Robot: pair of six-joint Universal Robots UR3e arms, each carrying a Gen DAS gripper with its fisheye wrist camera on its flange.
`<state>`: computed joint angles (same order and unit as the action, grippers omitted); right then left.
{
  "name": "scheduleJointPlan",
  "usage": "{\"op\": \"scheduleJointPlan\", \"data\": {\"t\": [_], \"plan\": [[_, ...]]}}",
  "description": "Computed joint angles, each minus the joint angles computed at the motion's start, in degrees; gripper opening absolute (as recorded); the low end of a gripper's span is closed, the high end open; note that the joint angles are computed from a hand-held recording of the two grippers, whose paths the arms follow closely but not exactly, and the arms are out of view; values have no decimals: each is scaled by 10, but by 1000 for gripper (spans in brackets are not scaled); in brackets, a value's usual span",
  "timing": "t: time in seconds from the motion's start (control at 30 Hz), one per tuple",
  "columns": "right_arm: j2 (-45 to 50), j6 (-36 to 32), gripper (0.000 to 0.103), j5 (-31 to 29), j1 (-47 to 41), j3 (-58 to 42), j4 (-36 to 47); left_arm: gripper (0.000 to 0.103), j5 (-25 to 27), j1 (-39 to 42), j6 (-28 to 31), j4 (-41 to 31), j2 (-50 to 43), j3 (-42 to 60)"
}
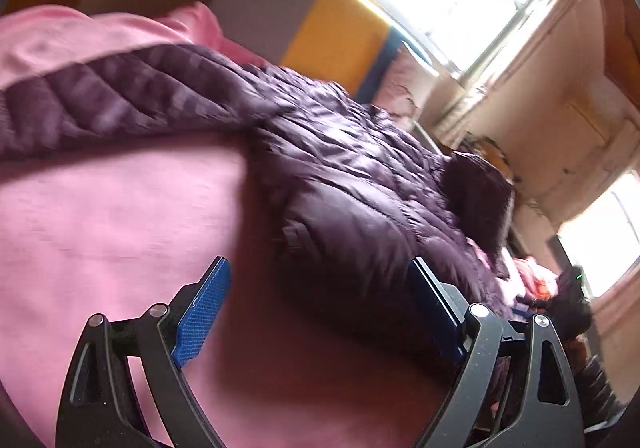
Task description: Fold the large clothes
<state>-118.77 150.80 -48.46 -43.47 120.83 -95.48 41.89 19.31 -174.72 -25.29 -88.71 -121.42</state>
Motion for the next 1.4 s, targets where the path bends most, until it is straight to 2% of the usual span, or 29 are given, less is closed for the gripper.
{"op": "scheduleJointPlan", "data": {"t": [0.03, 0.1, 0.13, 0.2, 0.27, 0.33, 0.4, 0.47, 0.5, 0.53, 0.6, 0.63, 0.7, 0.73, 0.77, 0.8, 0.83, 0.9, 0.93, 0.97, 1.0, 1.03, 1.07, 1.1, 1.13, 1.17, 1.2, 1.27, 1.4], "plan": [[6, 1, 72, 0, 9, 2, -5, 88, -13, -8, -13, 13, -23, 10], [21, 15, 57, -9, 38, 1, -31, 75, -62, -13, -26, 7, -58, 33], [33, 19, 52, -15, 52, -6, -42, 63, -84, -3, -9, -21, -58, 36], [44, 18, 21, -18, 68, -20, -48, 40, -124, -1, 21, -88, -62, 62], [37, 16, 12, -20, 78, -36, -49, 18, -138, -6, 40, -144, -52, 95], [28, 11, 9, 2, 78, -61, -36, 9, -153, 0, 64, -220, -23, 133], [-12, -56, 8, 70, 19, -108, 80, 5, -171, 10, 83, -305, -2, 184], [-41, -165, 7, 113, -52, -165, 234, 4, -190, 30, 128, -428, 32, 240], [-52, -192, 7, 117, -74, -173, 269, 4, -194, 38, 144, -479, 40, 267], [-51, -186, 7, 114, -78, -171, 256, 4, -190, 49, 164, -538, 51, 295], [-56, -188, 7, 90, -88, -155, 244, 5, -162, 66, 195, -581, 74, 307], [-58, -180, 7, 74, -86, -135, 225, 6, -131, 72, 185, -559, 89, 289], [-59, -153, 7, 42, -71, -98, 174, 33, -100, 82, 168, -536, 105, 237], [-62, -137, 7, 22, -65, -70, 139, 71, -90, 84, 151, -506, 107, 208], [-59, -115, 8, 11, -52, -52, 107, 81, -68, 81, 108, -440, 112, 167], [-59, -109, 9, 1, -53, -39, 94, 81, -54, 83, 90, -408, 122, 132], [-60, -106, 11, -9, -55, -25, 84, 81, -51, 87, 106, -414, 119, 107], [-69, -96, 26, -20, -55, -1, 66, 81, -42, 93, 124, -427, 141, 61], [-87, -117, 31, -25, -73, 5, 96, 81, -40, 94, 142, -434, 154, 32], [-80, -113, 43, -25, -72, 16, 78, 81, -43, 98, 160, -447, 165, 11], [-84, -119, 46, -27, -77, 21, 84, 80, -48, 101, 177, -466, 177, -6], [-85, -129, 46, -29, -81, 25, 92, 60, -63, 102, 217, -508, 185, -21], [-73, -120, 44, -30, -70, 32, 71, 28, -64, 99, 234, -526, 191, -22], [-65, -106, 37, -29, -55, 38, 51, 16, -55, 88, 234, -513, 203, -32], [-64, -119, 28, -24, -54, 35, 67, 10, -46, 84, 235, -507, 227, -49], [-70, -129, 16, -20, -52, 32, 78, 5, -47, 89, 246, -527, 246, -51], [-77, -129, 10, -19, -46, 30, 80, 4, -44, 96, 254, -546, 269, -52], [-94, -151, 8, -2, -47, 10, 122, 3, -39, 112, 266, -575, 304, -49], [-150, -265, 7, 9, -95, -28, 263, 2, -13, 195, 364, -745, 402, -39]]}}
